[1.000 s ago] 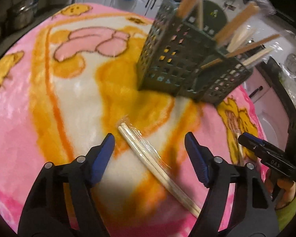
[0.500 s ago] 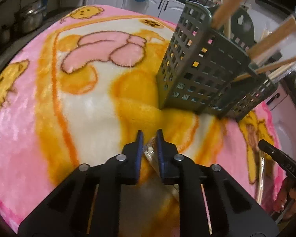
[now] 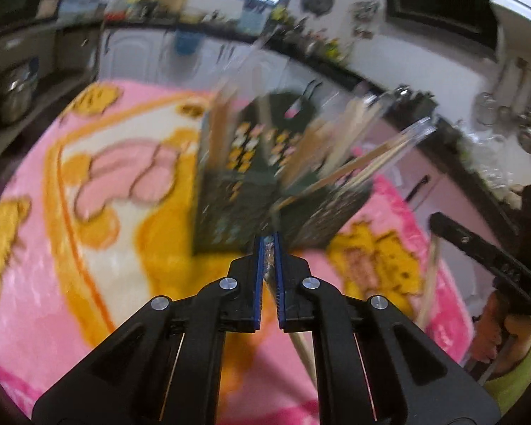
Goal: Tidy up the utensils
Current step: 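Close both tools on the last wrapped chopsticks, then lift the chopsticks with both tools and lower them into the caddy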
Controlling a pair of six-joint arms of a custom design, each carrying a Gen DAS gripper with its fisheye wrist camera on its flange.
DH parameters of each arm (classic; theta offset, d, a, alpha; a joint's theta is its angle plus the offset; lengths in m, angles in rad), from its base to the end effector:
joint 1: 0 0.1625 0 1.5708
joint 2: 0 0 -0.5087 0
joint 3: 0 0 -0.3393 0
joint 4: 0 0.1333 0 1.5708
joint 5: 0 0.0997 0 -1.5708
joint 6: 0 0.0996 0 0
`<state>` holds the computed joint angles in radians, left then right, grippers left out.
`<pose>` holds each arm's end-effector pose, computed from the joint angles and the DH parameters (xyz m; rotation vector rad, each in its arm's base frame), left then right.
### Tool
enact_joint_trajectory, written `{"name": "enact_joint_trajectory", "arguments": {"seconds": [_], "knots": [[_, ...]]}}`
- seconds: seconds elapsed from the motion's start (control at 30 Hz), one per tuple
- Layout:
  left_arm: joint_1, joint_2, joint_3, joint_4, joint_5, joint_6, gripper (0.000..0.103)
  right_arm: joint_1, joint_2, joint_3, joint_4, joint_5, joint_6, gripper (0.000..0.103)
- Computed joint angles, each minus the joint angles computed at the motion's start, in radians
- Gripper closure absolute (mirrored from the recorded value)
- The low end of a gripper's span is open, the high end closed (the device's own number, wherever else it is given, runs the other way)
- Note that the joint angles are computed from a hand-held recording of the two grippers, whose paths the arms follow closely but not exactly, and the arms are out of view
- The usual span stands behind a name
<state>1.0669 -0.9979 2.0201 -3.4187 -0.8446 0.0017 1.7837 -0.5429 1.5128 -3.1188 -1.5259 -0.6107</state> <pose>-0.1030 -0.5999 0.3233 0.2105 2.3890 -1.2271 0.2964 -0.7189 0.1166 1.1967 -2.6908 0.8715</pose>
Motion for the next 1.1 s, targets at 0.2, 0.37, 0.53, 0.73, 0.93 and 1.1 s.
{"name": "enact_joint_trajectory", "arguments": {"seconds": [0.2,0.37,0.53,0.73,0.93,1.1], "knots": [[-0.069,-0.008,-0.034,-0.024,0.005,0.105,0.1,0.024,-0.022,0.007,-0.043,0.044,-0.037,0.098],[-0.103,-0.002,-0.072,-0.032,0.003,0.17,0.1,0.041,-0.028,-0.003,-0.091,0.065,-0.053,0.098],[-0.134,0.0,-0.122,-0.044,-0.007,0.23,0.1,0.055,-0.025,-0.026,-0.137,0.078,-0.065,0.098],[-0.153,0.004,-0.182,-0.064,-0.024,0.293,0.1,0.067,-0.026,-0.074,-0.147,0.115,-0.062,0.098],[-0.176,0.008,-0.253,-0.08,-0.02,0.364,0.1,0.081,-0.018,-0.134,-0.128,0.142,-0.052,0.098],[-0.186,0.017,-0.32,-0.088,0.011,0.43,0.1,0.096,0.0,-0.187,-0.128,0.157,-0.049,0.098]]}}
